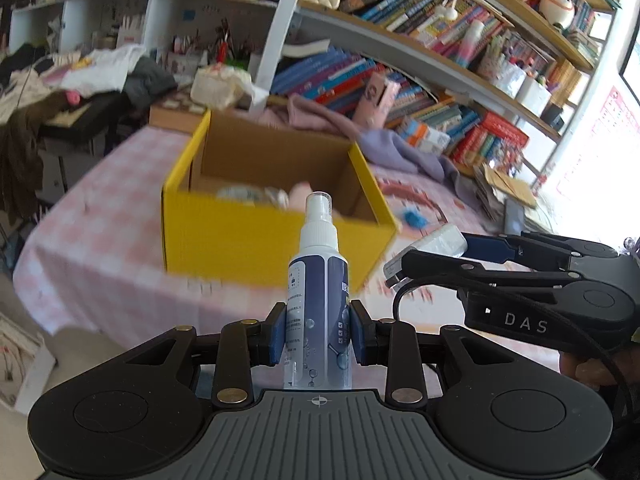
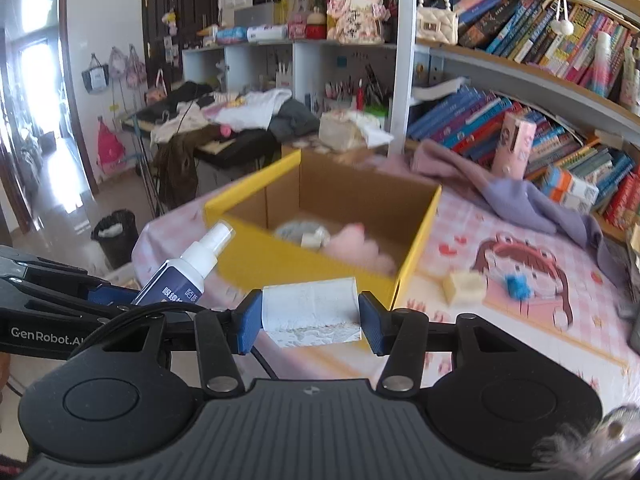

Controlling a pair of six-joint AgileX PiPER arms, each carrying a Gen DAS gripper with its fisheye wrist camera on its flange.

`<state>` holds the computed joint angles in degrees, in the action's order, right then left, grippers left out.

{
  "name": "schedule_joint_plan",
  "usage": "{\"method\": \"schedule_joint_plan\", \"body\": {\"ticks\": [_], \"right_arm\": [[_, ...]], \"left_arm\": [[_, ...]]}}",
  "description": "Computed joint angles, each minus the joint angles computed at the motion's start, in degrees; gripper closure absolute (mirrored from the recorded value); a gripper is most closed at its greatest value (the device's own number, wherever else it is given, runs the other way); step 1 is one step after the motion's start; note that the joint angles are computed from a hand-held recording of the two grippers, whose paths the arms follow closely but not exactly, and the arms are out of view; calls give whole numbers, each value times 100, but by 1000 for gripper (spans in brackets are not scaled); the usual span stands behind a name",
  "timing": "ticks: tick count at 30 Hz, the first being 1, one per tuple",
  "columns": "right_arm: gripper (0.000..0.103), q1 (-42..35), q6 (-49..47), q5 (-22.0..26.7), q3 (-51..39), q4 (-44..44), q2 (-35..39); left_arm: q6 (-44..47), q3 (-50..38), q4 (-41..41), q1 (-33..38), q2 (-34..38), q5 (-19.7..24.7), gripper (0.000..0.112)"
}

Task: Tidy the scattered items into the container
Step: 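Lower the spray bottle and paper roll into the yellow box and open both tools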

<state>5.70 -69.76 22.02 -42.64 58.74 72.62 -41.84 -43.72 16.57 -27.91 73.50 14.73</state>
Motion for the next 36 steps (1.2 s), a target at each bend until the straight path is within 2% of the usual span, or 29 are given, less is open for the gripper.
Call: {"method": "schedule_joint_plan", "body": {"ticks": [3,6,8,12,17,20,23,27,29,32,36], "right_arm": [[54,-200,-672,186,-670,581,677],[54,-332,-797,404,-1504,649,1437],[54,-375,-661,552,-2121,411,1963],[54,-375,45,1036,-3585,-583,3126],[54,-224,751,1730,-5307,-1612,4430],[54,-159,1153,2135,-6271,-2117,5080],[54,-185,1611,2919,-7443,-2467,5758],[55,-199,1800,3291,-8141,-2585,6165],[54,-264,1928,3488,-8416,-2502,6338],[54,-323,1977,3573,-8500,-2359,6418],[49,-323,2046,3440,-8327,-2374,6344]], "left_arm": [[503,-578,-201,246,541,-56,82],[994,-1212,-457,488,1120,7,82],[1416,-1691,-776,661,1531,139,82],[2727,-2731,-1993,1057,2371,622,82],[3228,-4282,-2265,1325,3526,1597,82],[3367,-5459,-2308,1485,4353,2419,82],[3391,-6740,-2209,1542,5199,3319,82],[3445,-8390,-2117,1532,6207,4445,82],[3431,-9048,-2139,1548,6573,4871,82],[3396,-9685,-2108,1544,6907,5245,81],[3334,-9778,-2011,1526,6945,5237,76]]}}
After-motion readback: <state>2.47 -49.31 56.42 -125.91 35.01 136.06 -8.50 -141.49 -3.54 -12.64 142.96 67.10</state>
